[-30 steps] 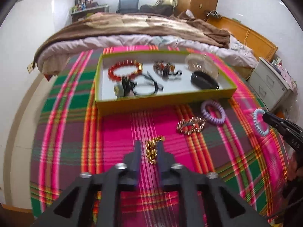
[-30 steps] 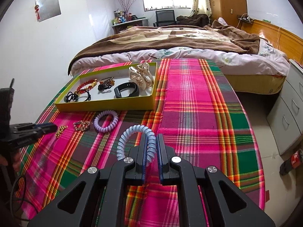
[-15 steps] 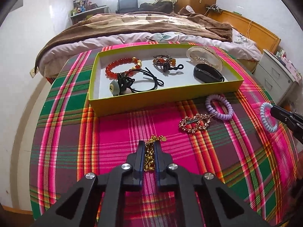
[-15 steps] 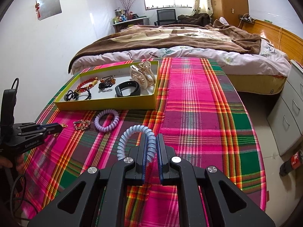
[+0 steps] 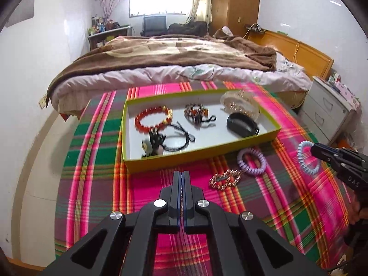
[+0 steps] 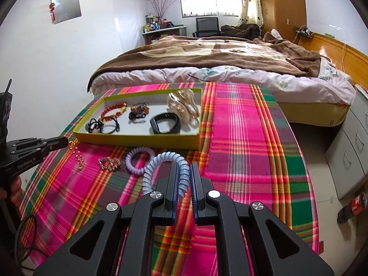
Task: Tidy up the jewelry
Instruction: 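Carry the gold chain and blue coil over the yellow box with both grippers, then lower the gold chain and blue coil into the box while both grippers open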
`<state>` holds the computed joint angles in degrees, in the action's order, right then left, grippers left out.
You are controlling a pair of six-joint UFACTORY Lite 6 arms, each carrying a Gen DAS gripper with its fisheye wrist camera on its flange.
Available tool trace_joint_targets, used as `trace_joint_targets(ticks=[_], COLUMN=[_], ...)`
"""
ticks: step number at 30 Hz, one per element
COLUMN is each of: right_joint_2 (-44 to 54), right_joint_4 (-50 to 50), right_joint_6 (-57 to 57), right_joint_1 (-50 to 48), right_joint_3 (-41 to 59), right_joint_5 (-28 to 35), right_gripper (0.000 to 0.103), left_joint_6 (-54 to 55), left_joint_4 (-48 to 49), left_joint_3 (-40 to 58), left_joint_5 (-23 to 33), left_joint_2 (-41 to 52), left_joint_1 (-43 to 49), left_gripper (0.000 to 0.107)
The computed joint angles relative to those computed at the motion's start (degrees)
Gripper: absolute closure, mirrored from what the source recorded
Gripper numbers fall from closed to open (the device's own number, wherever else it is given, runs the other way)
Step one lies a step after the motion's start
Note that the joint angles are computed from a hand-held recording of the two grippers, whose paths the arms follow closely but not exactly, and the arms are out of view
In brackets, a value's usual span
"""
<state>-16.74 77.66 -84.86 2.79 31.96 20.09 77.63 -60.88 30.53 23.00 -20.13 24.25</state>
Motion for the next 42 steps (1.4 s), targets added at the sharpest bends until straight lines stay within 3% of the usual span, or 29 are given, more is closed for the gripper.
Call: trace_joint_targets(ticks=[9, 17, 26, 35, 42], right_joint_2=[6.49, 17.48, 33.14, 41.08, 44.62], right_joint_4=[0.22, 0.24, -2.14, -8.42, -15.22], right_joint_6=[4.39, 7.84, 12.82, 19.49, 26.18], right_joint_1=[5.46, 10.86, 15.76, 18.25, 19.8], right_joint_3=[9.83, 21.35, 32.73, 39.26, 42.3], right_joint_5=[0.66, -0.82, -4.53, -5.57, -7.03], right_gripper=[0.093, 0.093, 0.093, 0.093, 0.093], left_joint_6=[0.8, -1.01, -3.06, -4.75, -8.93], left_joint_4=[-0.79, -1.41, -2.52, -3.37, 1.54], left_joint_3=[9.89, 20.65, 33.45, 43.89, 50.05], left_joint_5=[8.63, 10.6, 9.65, 7.42, 5.41], left_joint_2=[4.71, 13.24, 27.48, 40.21, 48.61], left_joint_1=[4.42, 3.65, 1.06, -1.74, -1.48], left_gripper=[0.107, 0.107, 0.107, 0.107, 0.107])
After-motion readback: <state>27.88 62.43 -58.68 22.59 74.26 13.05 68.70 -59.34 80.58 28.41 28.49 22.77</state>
